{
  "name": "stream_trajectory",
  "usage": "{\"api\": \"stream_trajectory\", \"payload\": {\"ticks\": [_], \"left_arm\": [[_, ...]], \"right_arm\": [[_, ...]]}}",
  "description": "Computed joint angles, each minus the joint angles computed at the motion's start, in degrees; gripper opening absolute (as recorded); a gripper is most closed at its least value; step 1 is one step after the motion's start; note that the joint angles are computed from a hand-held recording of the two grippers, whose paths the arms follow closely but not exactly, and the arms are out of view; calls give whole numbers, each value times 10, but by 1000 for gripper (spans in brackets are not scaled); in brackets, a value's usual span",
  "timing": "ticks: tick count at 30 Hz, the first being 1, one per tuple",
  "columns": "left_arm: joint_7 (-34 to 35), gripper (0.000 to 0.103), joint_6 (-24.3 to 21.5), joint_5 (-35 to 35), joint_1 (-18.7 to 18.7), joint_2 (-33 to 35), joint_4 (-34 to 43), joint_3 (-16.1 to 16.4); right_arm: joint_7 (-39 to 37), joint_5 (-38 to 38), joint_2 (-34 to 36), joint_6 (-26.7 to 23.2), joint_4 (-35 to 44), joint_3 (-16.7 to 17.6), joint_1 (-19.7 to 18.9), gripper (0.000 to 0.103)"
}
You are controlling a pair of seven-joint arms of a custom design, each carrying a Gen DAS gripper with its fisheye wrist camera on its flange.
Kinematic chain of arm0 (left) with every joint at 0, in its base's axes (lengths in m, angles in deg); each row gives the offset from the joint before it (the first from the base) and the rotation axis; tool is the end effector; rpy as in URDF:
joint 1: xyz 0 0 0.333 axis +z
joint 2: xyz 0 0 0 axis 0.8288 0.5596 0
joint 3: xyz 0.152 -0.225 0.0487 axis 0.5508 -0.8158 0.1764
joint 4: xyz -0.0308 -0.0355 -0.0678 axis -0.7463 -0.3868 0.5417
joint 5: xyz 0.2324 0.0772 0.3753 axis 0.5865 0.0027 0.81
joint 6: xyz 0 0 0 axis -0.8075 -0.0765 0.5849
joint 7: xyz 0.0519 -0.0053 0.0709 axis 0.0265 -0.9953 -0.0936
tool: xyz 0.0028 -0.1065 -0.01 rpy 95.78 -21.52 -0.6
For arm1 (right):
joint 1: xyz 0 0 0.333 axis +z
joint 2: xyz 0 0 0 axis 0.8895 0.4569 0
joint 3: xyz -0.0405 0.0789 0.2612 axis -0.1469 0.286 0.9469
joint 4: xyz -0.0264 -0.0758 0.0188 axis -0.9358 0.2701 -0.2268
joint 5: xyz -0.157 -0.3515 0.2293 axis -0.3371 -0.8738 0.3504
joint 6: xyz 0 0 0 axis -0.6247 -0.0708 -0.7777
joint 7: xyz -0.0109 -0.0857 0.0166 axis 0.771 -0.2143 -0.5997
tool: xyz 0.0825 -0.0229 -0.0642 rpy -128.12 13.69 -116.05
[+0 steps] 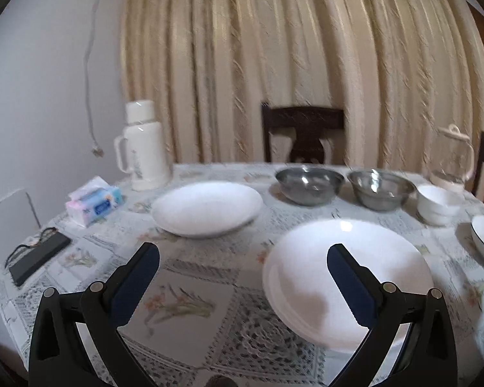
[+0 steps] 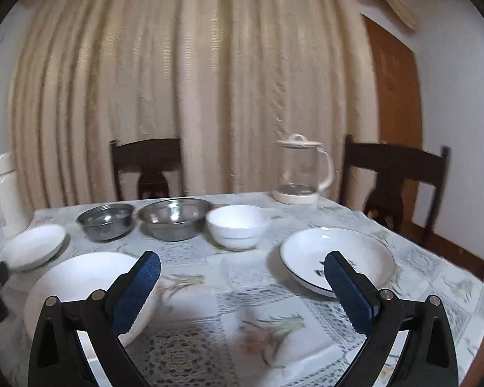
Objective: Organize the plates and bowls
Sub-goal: 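Move both grippers toward the rim of the large white plate, then close both grippers on the rim of the large white plate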
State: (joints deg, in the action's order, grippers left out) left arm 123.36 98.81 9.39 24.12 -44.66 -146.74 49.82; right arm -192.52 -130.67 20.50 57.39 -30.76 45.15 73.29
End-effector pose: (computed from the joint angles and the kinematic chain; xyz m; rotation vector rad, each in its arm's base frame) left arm 0.7429 -0.2440 0.4171 -1.2975 1.7209 -1.1037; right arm 0.6414 0.0986 0.4370 -0.9082 2.0010 -1.4802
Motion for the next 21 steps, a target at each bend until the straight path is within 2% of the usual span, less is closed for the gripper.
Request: {"api": "stream_trajectory", "payload": {"ticks": [1,2,4,6,10,16,19,21], "left_arm": [[17,103,-26,5,30,-5,6,-38],[18,103,-35,12,45,-6,8,-56],[0,103,-42,21,48,-6,10,-57],[9,103,-63,27,88,-4,21,-105],[16,103,-125,34,144,11,57,-169],[18,103,-170,42,179,28,87,-212],[25,103,-193,45,186,38,104,-222],[34,103,-213,44,192,45,117,-230]], "right_arm": [[-6,5,2,8,3,-1,-2,103],[-1,7,0,11,1,-3,-3,103],[20,4,-9,22,-9,-5,-7,103],[25,9,-12,60,-13,-9,-16,103],[0,45,-5,124,-6,-16,-32,103],[-34,64,5,147,2,-17,-34,103],[-85,121,19,209,11,-25,-43,103],[-144,195,33,258,18,-31,-52,103]]}}
